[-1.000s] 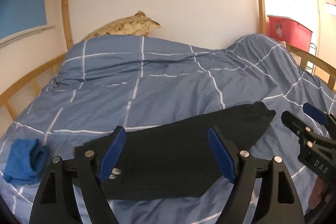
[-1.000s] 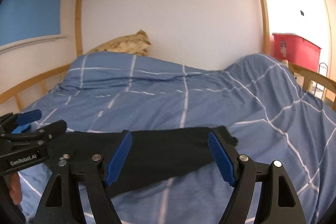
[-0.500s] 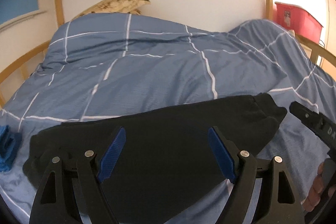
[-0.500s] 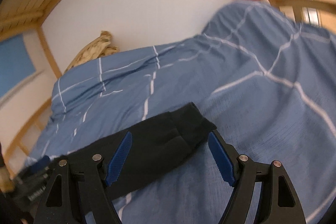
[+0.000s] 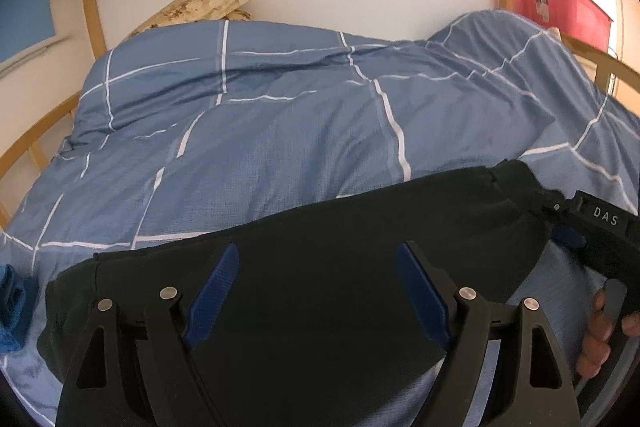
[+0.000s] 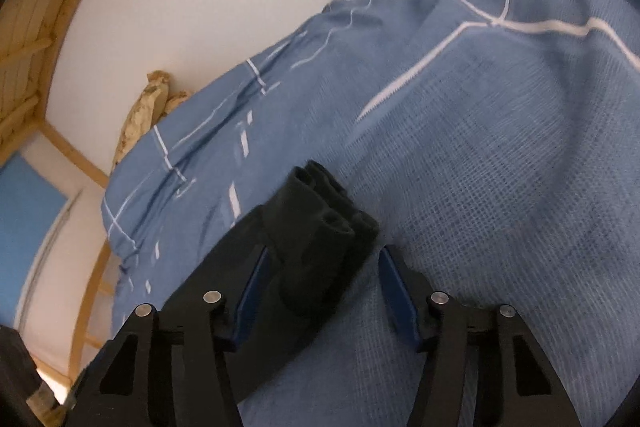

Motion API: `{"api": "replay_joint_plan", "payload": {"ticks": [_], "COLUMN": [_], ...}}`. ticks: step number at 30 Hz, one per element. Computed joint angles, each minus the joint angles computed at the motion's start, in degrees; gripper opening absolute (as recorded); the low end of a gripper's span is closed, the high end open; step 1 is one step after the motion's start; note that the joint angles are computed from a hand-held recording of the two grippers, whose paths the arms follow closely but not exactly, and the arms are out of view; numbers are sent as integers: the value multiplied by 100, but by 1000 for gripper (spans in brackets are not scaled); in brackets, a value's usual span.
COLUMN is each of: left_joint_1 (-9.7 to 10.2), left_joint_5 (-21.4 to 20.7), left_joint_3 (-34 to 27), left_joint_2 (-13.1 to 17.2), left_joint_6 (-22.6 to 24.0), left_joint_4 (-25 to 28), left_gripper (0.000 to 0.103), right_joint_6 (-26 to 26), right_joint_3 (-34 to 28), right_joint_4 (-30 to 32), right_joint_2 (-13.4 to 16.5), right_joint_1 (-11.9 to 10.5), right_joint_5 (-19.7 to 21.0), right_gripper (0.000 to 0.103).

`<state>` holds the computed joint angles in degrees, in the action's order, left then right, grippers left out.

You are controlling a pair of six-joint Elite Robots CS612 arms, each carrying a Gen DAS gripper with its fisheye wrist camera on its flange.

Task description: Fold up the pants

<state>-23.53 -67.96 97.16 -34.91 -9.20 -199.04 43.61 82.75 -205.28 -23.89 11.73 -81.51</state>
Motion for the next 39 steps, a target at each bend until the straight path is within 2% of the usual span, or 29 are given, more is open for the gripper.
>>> {"api": "replay_joint_plan", "payload": {"ticks": [2,4,6,8,14,17,24,32,39], "left_joint_1": [22,59,105,143,277,456,769,1227,1614], "left_joint_5": [-31,-157,-301,-417,-597,-971,-1098,-1108,-1031], "left_joint_3": [-34,-56,-62,-23,237,414,835,1225,1454], "left_joint_2": [19,25,19,-23,-283,-515,-944,-1294,-1381], "left_joint_6": [-2,-30,-35,-7,52,-29,24,255,388], "left_joint_4": [88,156,198,209,81,120,-175,-133,-137], "left_gripper": [82,82,82,81,81,81,81,81,81], "right_joint_6": [-109,-154,-271,-407,-1075,-1525,-2448,-2998,-3413], "right_joint_3": [-70,-140,-153,-127,42,51,-66,-424,-904], "right_joint_4": [104,197,226,227,108,115,250,789,1278], "right_joint_2": [28,59,61,20,-263,-439,-752,-822,-687], "right_joint_1": [5,0,1,39,284,467,921,1386,1754], "right_joint_5": [22,108,105,-44,-657,-969,-1238,-1413,-1415], "right_gripper": [52,42,23,19,18,17,17,17,17]}}
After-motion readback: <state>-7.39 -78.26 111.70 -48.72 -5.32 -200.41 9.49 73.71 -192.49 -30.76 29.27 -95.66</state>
